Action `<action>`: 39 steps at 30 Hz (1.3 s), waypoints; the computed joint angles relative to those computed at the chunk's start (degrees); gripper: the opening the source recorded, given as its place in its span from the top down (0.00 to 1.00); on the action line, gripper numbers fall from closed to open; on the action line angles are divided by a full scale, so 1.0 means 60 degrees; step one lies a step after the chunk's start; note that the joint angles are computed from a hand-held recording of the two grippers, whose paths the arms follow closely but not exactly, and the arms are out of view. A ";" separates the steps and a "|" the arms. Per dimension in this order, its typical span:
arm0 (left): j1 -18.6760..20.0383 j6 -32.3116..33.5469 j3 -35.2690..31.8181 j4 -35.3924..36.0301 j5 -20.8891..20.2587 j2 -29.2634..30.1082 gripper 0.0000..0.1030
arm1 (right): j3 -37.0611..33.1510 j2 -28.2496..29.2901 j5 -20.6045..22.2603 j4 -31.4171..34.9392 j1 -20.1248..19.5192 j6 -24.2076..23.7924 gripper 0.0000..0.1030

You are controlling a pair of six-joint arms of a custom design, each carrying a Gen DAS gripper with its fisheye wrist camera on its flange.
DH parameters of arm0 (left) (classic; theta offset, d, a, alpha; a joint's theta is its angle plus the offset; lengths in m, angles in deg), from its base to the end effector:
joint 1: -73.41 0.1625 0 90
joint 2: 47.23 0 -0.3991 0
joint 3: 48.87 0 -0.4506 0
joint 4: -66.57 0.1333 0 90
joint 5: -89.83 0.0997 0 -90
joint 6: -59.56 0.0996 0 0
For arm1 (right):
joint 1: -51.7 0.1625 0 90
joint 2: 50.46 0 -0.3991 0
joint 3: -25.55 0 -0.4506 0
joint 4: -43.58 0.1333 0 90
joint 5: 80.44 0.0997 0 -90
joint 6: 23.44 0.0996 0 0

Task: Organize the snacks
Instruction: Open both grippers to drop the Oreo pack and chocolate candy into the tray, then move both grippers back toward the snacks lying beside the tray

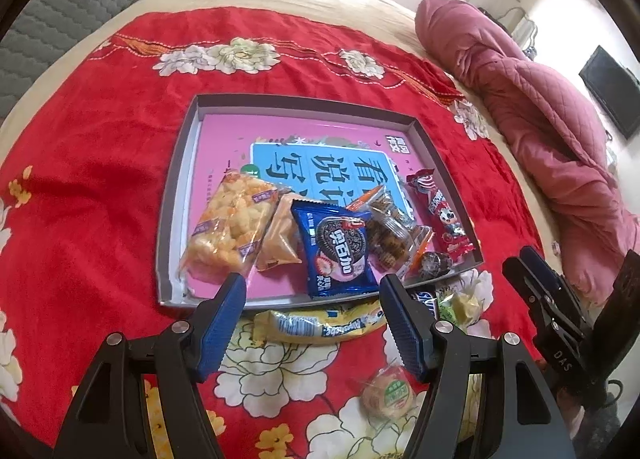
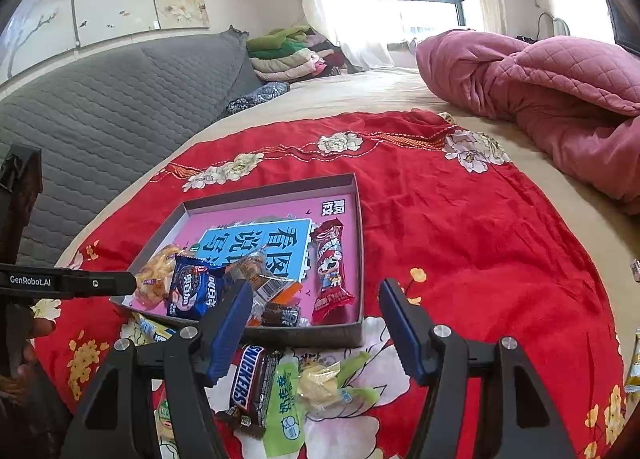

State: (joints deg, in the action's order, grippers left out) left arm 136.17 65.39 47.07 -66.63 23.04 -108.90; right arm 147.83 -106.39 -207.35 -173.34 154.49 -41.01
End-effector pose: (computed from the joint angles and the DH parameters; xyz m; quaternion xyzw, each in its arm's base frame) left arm -0.1553 -0.6786 0.1851 0.2629 0.9407 -0.1122 0.1829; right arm 0.1874 -0.4934 0.1280 0.0604 -0.8323 0.4666 0.2931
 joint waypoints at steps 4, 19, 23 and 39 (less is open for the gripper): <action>0.0066 -0.0062 -0.0025 0.0083 -0.0030 -0.0045 0.31 | 0.0054 -0.0021 -0.0072 0.0046 0.0049 0.0095 0.37; 0.0272 -0.0066 0.0001 0.0553 -0.0100 -0.0182 0.31 | 0.0306 -0.0195 -0.0235 0.0308 0.0174 0.0536 0.37; 0.0370 -0.0170 0.0020 0.0720 -0.0160 -0.0201 0.31 | 0.0334 -0.0211 -0.0300 0.0395 0.0206 0.0595 0.37; 0.0744 -0.2083 0.0233 0.1226 -0.1131 -0.0247 0.31 | 0.0413 -0.0249 -0.0450 0.0743 0.0243 0.0775 0.37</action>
